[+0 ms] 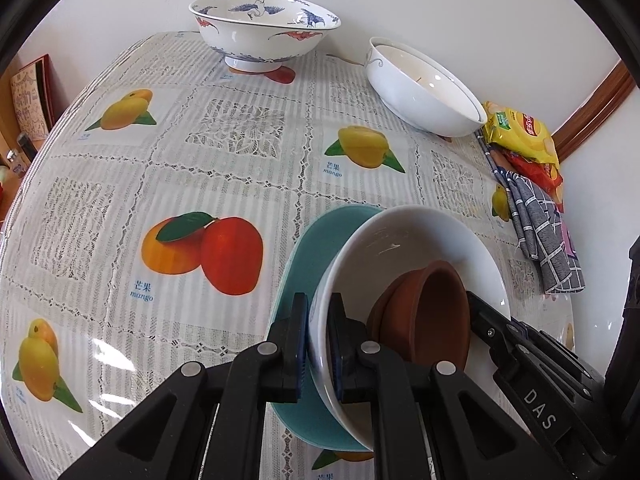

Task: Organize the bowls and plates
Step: 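Lower the white bowl with both grippers onto the teal plate, then open both grippers and pull them back from the white bowl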

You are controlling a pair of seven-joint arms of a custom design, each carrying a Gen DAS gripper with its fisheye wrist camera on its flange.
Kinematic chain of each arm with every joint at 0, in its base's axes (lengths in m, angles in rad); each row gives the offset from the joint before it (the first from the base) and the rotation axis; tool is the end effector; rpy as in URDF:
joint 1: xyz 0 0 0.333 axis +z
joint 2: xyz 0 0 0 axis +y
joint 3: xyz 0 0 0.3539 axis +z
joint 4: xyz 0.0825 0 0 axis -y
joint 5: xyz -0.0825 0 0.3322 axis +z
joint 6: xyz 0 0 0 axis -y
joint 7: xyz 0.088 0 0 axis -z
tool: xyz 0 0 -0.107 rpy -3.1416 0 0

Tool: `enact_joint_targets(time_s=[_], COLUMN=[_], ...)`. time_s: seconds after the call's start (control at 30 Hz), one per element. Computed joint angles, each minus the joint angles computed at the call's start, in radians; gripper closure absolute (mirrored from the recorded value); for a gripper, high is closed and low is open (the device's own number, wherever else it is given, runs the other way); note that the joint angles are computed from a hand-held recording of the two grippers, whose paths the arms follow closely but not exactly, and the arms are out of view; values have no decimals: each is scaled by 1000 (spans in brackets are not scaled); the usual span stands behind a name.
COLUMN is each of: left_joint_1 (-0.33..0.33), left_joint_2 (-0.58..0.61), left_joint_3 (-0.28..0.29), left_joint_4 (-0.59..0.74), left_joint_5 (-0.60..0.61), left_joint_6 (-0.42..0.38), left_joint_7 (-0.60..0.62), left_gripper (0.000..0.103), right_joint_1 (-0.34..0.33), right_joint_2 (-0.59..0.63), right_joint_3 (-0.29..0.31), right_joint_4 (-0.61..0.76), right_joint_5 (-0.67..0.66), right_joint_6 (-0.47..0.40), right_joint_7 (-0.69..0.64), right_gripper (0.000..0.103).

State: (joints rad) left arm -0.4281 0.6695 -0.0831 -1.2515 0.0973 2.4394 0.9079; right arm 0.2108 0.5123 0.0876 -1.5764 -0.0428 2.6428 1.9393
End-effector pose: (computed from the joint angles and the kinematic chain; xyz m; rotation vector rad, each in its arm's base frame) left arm 0.6675 -0.3504 0.4746 -2.1837 1.9251 -0.7498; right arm 0.6781 0.1956 0.4646 -1.7943 1.9088 -0.3166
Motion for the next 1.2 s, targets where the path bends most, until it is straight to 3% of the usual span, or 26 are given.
enact_joint_targets(time_s=[0.53,0.87,1.2], left_joint_1=[10,-5,-45], left_joint_2=[-16,-81,-208], left_joint_3=[-13,3,24], left_joint_4=[-20,-97,-252], left_joint_5=[-21,17,124], left_joint_6=[-2,23,81], left_joint_7=[19,-4,-113], left_gripper=[89,80,62], right_joint_1=[4,38,56], right_joint_2=[-5,-58,-167], right_joint_3=[-4,-43,-59], right_joint_4=[19,-37,-173], right_joint_5=[-2,-75,-165], right_joint_6=[-45,-21,24], right_joint_7=[-8,43,83], right_gripper=[95,87,77])
